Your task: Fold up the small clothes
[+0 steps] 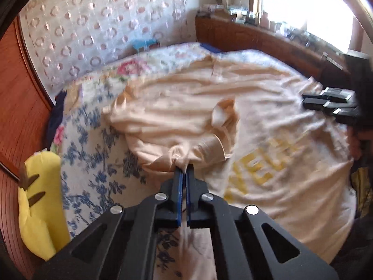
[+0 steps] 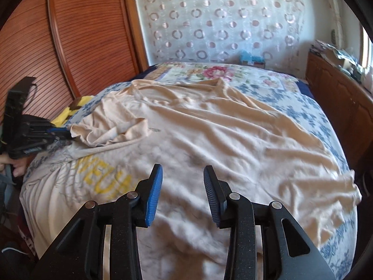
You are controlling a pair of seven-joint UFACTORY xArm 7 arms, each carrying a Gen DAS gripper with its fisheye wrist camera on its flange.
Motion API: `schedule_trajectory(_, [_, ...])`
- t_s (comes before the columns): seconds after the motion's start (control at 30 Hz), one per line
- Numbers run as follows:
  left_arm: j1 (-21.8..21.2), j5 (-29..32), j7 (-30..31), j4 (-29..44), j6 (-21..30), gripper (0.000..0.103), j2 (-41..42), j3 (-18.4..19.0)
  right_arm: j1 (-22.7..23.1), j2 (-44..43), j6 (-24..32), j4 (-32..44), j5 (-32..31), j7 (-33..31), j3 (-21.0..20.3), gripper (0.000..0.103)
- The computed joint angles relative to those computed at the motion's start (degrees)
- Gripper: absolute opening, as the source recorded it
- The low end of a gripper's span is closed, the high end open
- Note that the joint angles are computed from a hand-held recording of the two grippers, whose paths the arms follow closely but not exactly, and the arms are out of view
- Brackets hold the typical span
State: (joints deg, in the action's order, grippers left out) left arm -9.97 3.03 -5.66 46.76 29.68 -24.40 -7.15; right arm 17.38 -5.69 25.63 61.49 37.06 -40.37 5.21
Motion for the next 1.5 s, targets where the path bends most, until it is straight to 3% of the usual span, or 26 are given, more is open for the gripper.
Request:
schedule_trajectory(0.17, [-2.59,-1.44,-1.23,4.55,1.98,0.0,-1.94,-1.81,-0.8,0.19,0.06,-0.49,1.82,-0.52,-0.83,0.036])
schedule_trajectory(0.4, [-3.31,3.06,-3.98,12.76,4.71,0.0,3.68,-5.83,-1.44,-0.09,-0.02,-1.02,2.05,-0.56,-0.85,0.036])
schedule_trajectory(0.47, [-3.93,2.91,-3.91,13.47,5.06,0.01,4.9,-5.15,-1.64,-0.68,0.11,-1.31,2.02,-0.58,-1.09,0.036])
schedule_trajectory(0.53, [-4.37,2.1,-4.02,12.48,4.17,0.033,4.8,-4.17,-1.98,-1.1,0.68,-1.2,1.58,-0.34,-1.5,0.037])
schedule_trajectory(0.63, [-3.82,2.23,-5.28,11.15,2.95,0.041,4.85,-3.7,-2.49,-1.81,1.19,-1.18,1.78,-1.05,-2.35,0.04])
schedule_trajectory(1.0, [1.83,7.27,-10.37,7.82,0.29,0.042,9.62,-1.23,-2.53,0.46,3.95,2.56,3.76,-3.3,-2.14,0.04])
schedule_trajectory(1.3, [1.97,0.25,-5.09,9.92,-3.84,0.042,16.24,2.92,-1.42,10.42,11.16,14.8,4.27,-4.08,3.34,0.04])
schedule_trajectory(1.5, [2.03,-4.46,-2.35,13.65,-2.01,0.042,20.76,3.53,-0.35,16.35,14.15,19.91,-2.57,0.74,5.82,0.04])
